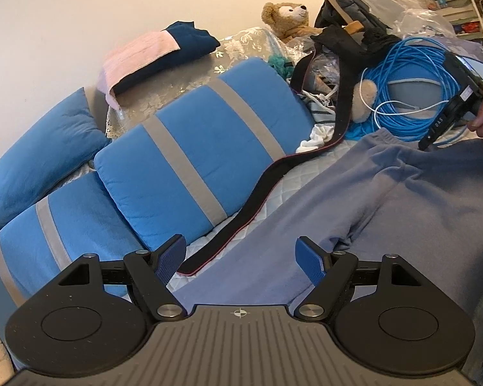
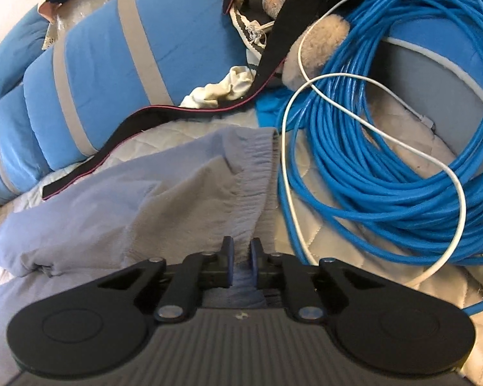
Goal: Fold clothes
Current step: 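Grasp the sweatpants waistband edge with the right gripper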
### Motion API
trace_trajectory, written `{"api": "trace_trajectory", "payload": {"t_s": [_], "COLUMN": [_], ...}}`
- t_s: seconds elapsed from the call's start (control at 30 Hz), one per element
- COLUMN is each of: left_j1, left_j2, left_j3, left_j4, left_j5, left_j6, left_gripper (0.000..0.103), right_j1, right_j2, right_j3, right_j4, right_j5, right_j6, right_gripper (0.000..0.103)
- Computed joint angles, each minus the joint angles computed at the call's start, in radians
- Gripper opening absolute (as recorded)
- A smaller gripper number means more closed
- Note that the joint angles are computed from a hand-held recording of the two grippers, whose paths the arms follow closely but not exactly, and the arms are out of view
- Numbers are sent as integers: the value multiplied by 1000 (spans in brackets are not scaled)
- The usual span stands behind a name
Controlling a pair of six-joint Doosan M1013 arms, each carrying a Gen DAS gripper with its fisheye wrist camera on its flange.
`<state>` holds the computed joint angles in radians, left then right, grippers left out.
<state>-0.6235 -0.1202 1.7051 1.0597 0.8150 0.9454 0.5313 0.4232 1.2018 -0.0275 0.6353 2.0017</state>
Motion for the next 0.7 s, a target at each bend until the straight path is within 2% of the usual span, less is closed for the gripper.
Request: {"api": "trace_trajectory", "payload": {"t_s": [0.27,0.33,0.37,0.4,0.7], "left_j1": [0,-1,-1,-1,-4], "left_j2": [-1,-1,-1,-1,-6], "left_j3": [0,0,0,0,4], "left_j4": [-7,-8,-9,-9,-13], "left_j5": [1,2,2,0,-4], "left_j6": [6,10,12,14,28], "left_gripper": [74,74,74,74,74], "right_j1": [14,14,13,12,-10], "right_j2": [9,10,11,14,39], "right_j3": [-21,-24,-26,-31,-69], "right_j4": [-129,-122,-117,-117,-1], "right_j5": [47,55,60,71,139], "right_j6": [68,58,46,38,-83], "right_gripper": [10,22,32,48,56]}}
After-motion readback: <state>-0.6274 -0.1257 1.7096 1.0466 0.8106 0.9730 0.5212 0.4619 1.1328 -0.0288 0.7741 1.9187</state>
